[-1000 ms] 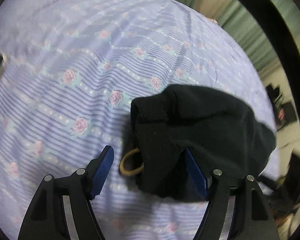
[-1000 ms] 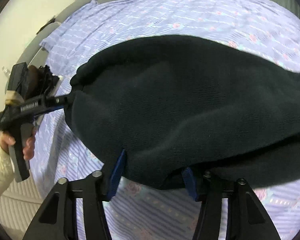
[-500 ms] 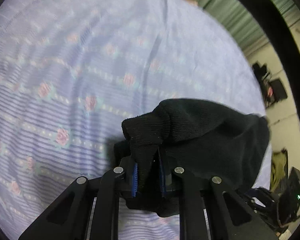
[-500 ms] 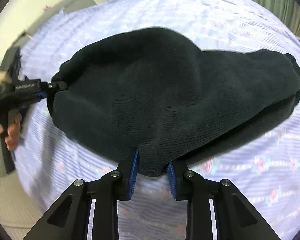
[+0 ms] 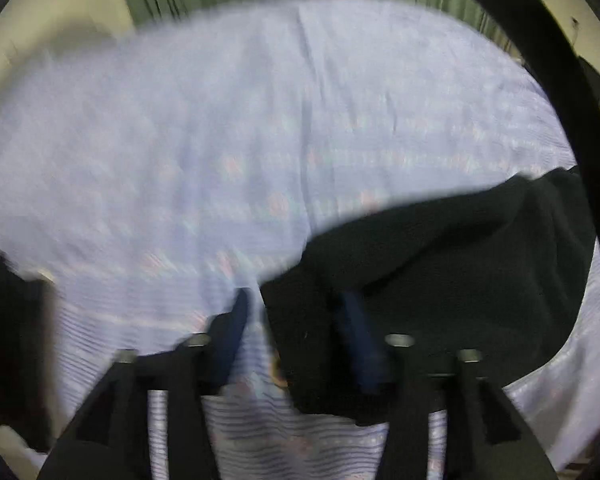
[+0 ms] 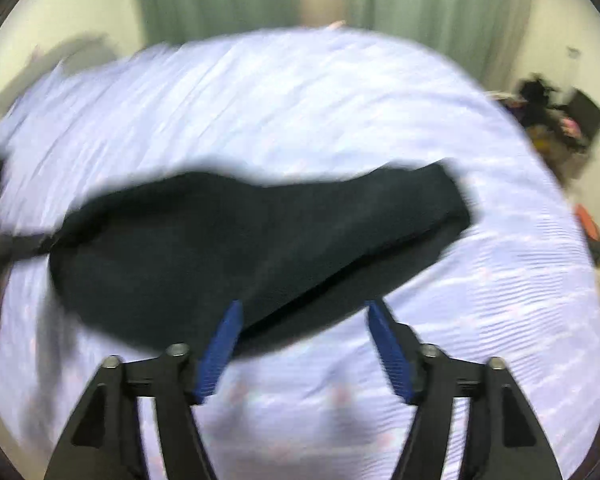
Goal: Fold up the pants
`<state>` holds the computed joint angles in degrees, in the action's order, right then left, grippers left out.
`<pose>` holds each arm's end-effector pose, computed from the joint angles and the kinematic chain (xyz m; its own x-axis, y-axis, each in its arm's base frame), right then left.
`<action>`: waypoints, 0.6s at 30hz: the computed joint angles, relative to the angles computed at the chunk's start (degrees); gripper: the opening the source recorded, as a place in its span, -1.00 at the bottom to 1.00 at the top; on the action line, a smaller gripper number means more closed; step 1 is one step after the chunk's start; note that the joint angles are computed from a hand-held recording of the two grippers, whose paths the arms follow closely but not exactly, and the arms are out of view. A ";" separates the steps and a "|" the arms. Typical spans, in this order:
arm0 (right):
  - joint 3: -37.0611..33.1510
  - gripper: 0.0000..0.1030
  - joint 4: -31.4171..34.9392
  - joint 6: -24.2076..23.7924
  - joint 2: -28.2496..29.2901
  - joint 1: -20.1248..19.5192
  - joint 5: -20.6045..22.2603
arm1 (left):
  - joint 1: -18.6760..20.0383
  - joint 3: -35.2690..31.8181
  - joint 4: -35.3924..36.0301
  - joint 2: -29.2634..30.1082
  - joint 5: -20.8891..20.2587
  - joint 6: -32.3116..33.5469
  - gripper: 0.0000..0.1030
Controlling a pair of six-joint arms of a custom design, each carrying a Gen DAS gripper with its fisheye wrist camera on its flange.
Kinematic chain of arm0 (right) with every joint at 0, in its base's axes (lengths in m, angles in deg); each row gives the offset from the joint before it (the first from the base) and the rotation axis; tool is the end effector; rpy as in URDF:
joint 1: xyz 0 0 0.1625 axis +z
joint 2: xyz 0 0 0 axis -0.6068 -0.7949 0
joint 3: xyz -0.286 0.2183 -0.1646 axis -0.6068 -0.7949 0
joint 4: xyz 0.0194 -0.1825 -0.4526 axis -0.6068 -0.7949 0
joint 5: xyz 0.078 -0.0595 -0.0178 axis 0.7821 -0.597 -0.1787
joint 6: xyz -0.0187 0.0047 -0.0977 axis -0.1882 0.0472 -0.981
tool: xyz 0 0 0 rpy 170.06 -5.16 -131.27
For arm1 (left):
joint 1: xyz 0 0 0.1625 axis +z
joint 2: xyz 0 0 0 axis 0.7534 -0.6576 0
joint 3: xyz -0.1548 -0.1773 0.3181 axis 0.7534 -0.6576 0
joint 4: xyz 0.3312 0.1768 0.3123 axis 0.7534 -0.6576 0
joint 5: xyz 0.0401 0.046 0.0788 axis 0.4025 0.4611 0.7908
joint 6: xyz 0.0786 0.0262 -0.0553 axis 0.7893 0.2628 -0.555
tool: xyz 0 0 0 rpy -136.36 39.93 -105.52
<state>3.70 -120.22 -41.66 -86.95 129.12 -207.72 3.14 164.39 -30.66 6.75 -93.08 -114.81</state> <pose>0.1033 -0.7451 0.3198 -0.6690 -0.2836 0.6871 -0.5342 0.8262 -0.1790 -0.2890 -0.7296 0.1286 -0.6067 -0.2493 -0.7548 0.2340 0.8515 -0.4693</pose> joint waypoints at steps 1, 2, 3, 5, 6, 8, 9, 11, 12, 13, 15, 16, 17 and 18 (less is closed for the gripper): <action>-1.71 0.42 -2.43 0.23 0.38 -0.60 0.76 | -1.26 0.59 -3.55 0.21 1.49 2.65 0.26; -3.31 0.42 -3.24 0.85 1.64 -0.37 0.70 | -1.91 1.04 -8.92 0.53 0.75 7.30 0.27; -4.76 0.42 -4.06 1.13 2.50 -0.76 1.17 | -2.69 0.73 -13.12 1.41 -0.24 11.29 0.27; -9.03 0.42 -3.46 2.32 4.92 -1.77 1.77 | -3.53 0.79 -17.51 2.65 -1.82 15.35 0.27; -11.86 0.42 -2.56 2.74 6.39 -2.63 3.18 | -3.61 0.37 -19.68 3.60 -2.76 17.34 0.27; -15.86 0.42 -1.42 3.04 9.03 -3.46 3.94 | -3.48 -0.93 -20.04 5.60 -5.59 17.73 0.27; -18.87 0.41 0.88 3.52 10.31 -3.78 4.27 | -3.50 -2.20 -19.08 6.81 -6.54 16.84 0.26; -23.66 0.40 4.90 7.07 13.96 -4.54 4.36 | -3.47 -5.73 -18.68 9.88 -8.68 16.00 0.26; -24.34 0.38 5.74 8.72 14.23 -5.20 4.63 | -3.38 -6.48 -19.18 10.57 -9.47 16.13 0.26; -24.95 0.38 6.33 10.15 14.15 -5.64 4.28 | -3.32 -7.45 -19.70 11.41 -10.32 16.45 0.26; -23.43 0.37 4.28 13.52 12.95 -6.12 3.69 | -3.17 -10.11 -21.44 13.48 -10.80 18.40 0.26; -22.57 0.37 3.39 14.33 12.56 -6.41 3.39 | -3.22 -10.56 -23.53 14.23 -11.36 20.77 0.26; -22.20 0.36 3.60 15.34 12.27 -6.68 3.52 | -3.47 -10.69 -25.50 14.80 -11.92 24.00 0.26; -22.27 0.34 5.16 17.00 11.88 -7.15 4.89 | -3.69 -11.56 -26.50 15.72 -11.88 26.92 0.26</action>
